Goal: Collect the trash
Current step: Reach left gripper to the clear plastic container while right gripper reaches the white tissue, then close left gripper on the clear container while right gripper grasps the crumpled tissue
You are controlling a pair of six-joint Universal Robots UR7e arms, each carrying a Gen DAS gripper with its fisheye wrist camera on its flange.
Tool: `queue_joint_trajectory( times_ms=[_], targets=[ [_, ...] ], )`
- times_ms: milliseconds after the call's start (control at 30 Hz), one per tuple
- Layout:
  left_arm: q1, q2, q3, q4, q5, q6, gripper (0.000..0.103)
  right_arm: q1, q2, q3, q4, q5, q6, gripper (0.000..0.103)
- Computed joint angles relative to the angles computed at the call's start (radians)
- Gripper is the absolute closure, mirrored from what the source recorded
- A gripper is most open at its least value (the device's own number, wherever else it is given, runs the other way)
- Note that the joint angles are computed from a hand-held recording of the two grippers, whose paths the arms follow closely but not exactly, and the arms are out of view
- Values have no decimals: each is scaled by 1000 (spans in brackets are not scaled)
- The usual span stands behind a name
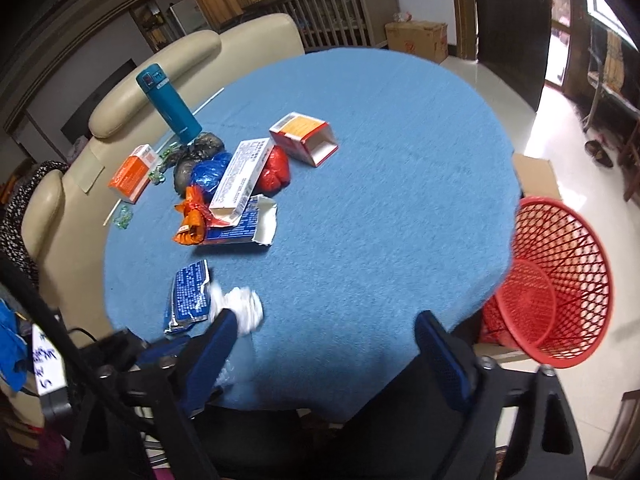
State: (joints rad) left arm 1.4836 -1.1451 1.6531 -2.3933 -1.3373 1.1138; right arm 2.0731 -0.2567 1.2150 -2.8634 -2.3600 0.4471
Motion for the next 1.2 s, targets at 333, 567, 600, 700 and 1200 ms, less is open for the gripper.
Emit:
queue_joint_trajectory(
  times_ms=[333, 567, 600, 700, 1200],
  targets=[
    [42, -74, 0, -15, -88, -114, 54, -64, 98, -214, 195, 255, -45, 35],
    [35, -99, 5, -122, -46, -177, 53, -58, 267, -537, 451, 199, -62, 35],
    [28, -101, 9, -147, -32, -184, 53, -53, 290, -581, 497, 170, -53, 35],
    [3, -103, 35, -243, 28, -178, 53, -42, 311, -607, 499, 133, -81, 35],
    [-33, -87, 32, -281, 74, -245, 53, -18, 225, -404, 384, 74, -162, 35]
  ],
)
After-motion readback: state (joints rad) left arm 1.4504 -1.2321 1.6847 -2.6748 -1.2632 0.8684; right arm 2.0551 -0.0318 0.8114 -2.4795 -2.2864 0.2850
